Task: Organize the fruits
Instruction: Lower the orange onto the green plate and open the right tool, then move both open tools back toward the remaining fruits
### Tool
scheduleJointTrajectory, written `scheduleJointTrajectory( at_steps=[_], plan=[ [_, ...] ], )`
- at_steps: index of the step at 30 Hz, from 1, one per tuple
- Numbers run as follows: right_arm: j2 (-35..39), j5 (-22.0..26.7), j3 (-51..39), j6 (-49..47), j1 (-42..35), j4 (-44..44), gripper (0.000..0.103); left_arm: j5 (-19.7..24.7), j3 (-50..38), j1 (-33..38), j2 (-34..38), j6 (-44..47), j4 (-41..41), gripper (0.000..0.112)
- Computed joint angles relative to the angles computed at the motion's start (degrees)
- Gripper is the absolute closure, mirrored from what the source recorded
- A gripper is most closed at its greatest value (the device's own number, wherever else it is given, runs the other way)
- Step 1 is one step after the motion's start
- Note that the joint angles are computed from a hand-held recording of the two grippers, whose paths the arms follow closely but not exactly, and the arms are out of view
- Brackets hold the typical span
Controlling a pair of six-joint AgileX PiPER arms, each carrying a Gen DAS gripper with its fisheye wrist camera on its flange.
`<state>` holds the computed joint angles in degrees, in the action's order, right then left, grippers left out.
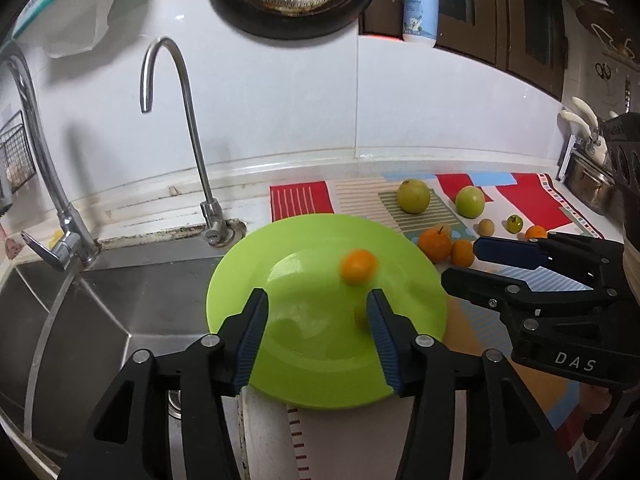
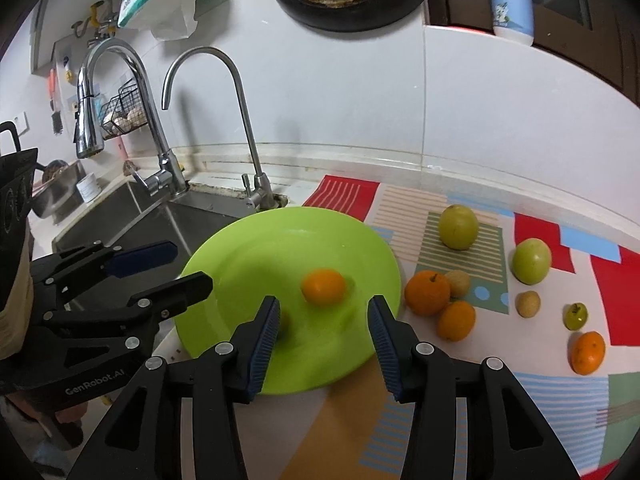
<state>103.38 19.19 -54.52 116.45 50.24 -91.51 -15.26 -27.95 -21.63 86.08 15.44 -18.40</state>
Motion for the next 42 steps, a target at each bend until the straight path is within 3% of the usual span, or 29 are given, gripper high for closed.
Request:
scheduleJointTrajectory(
  at_steps=[3,5,13,22,31,36,42],
  plan=[
    [-1.98,2.79,1.9,0.14,1.73,1.33,0.056,-0.53,1.56,-1.91,-3.01,5.28,-6.52,0.052],
    [-3.55,5.0,3.36,1.04,3.04,2.16,0.048,-1.23,2.43,-3.55,-5.01,10.68,-12.74,0.047],
    [-10.77,18.13,8.46,0.73,10.24,8.78,0.036,-3.84,4.44,-11.3,-11.82,26.76,-33.01,0.032],
    [-19.11,29.4,15.0,3.48,15.57,12.12,0.03,-13.47,3.46,-26.09,-14.73,41.7,-56.11,0.027],
    [-29.84,30.57,23.19,0.92,15.02,11.68,0.027,-28.39,-2.67,-42.13,-8.71,44.14,-69.96,0.027],
    [-36.54,28.15,27.42,-2.65,11.14,10.92,0.027,-33.26,-7.38,-47.2,-3.86,43.36,-73.22,0.027],
    [-42.37,23.15,30.48,-7.06,3.87,9.87,0.027,-35.2,-12.78,-48.81,1.62,42.75,-74.23,0.027]
  ],
)
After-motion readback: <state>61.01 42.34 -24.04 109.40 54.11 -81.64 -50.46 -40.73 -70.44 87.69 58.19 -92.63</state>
